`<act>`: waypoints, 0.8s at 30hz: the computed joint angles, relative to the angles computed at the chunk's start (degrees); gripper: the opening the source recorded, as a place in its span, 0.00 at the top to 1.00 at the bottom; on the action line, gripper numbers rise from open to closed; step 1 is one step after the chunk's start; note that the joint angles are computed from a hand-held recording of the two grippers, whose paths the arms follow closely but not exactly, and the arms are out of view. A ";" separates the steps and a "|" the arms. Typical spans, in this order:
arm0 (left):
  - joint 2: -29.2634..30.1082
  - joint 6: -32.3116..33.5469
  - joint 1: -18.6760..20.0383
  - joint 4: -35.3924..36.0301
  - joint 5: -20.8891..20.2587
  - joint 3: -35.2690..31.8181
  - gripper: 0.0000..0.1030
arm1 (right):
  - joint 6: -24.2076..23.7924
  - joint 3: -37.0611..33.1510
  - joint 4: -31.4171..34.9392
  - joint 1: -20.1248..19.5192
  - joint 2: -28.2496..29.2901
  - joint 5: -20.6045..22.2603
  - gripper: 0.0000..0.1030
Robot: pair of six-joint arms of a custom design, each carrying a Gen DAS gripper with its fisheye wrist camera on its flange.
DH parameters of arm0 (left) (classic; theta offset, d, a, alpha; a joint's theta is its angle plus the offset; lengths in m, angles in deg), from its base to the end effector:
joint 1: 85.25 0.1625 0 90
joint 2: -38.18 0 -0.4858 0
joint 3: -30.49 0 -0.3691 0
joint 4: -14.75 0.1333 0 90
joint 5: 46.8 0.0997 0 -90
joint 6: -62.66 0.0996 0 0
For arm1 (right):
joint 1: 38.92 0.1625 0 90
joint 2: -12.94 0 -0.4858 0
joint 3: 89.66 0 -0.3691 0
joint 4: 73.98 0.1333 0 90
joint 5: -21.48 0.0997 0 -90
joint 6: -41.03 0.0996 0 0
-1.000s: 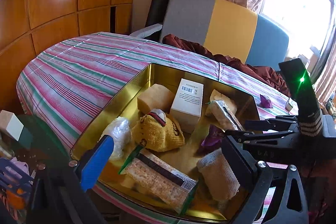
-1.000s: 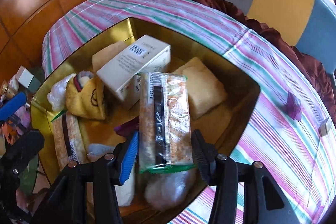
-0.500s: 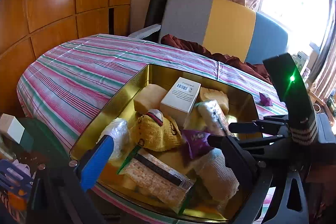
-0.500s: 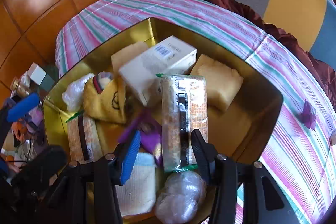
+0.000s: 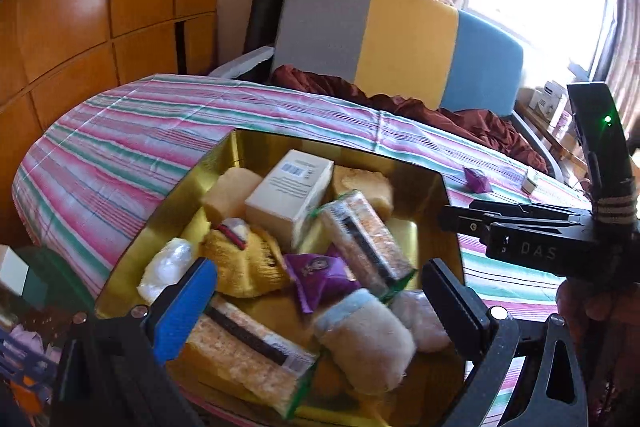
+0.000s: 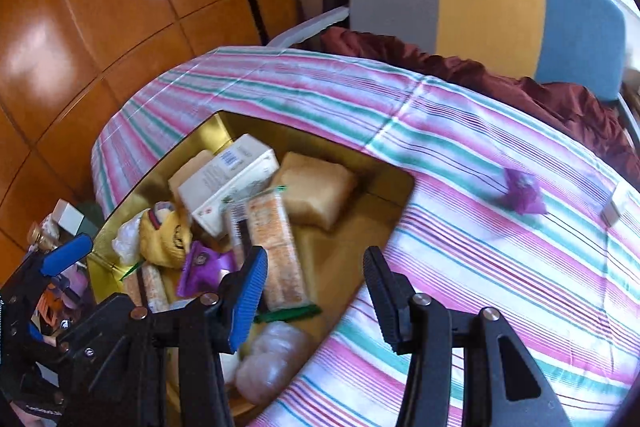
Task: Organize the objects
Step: 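Lower the green-edged cracker packet into the gold tray and open the right tool, then grasp the purple snack packet on the cloth with the left tool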
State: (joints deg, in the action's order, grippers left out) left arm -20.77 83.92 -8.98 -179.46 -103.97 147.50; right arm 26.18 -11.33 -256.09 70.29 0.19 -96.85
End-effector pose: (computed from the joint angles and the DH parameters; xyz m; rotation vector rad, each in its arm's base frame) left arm 0.0454 -0.6033 0.2794 0.4272 2.3412 -0.9581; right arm 0.3296 -0.6844 -0.1003 0.6128 -2.5284 0.6367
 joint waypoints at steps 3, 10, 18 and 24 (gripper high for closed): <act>0.65 0.05 -0.97 1.67 -0.71 -0.28 0.00 | 1.24 2.73 -2.39 -1.07 -1.51 -1.13 0.51; 2.83 -0.48 -3.79 4.33 -2.65 -0.69 0.00 | 6.25 8.72 -4.86 -4.96 -5.46 -4.63 0.51; 6.66 -2.80 -6.69 7.00 -3.01 -3.74 0.00 | 7.92 12.71 -5.40 -8.37 -8.34 -11.89 0.49; 10.94 -8.31 -8.67 10.07 -2.48 -8.26 0.00 | 11.60 15.32 -10.52 -11.40 -9.86 -13.41 0.49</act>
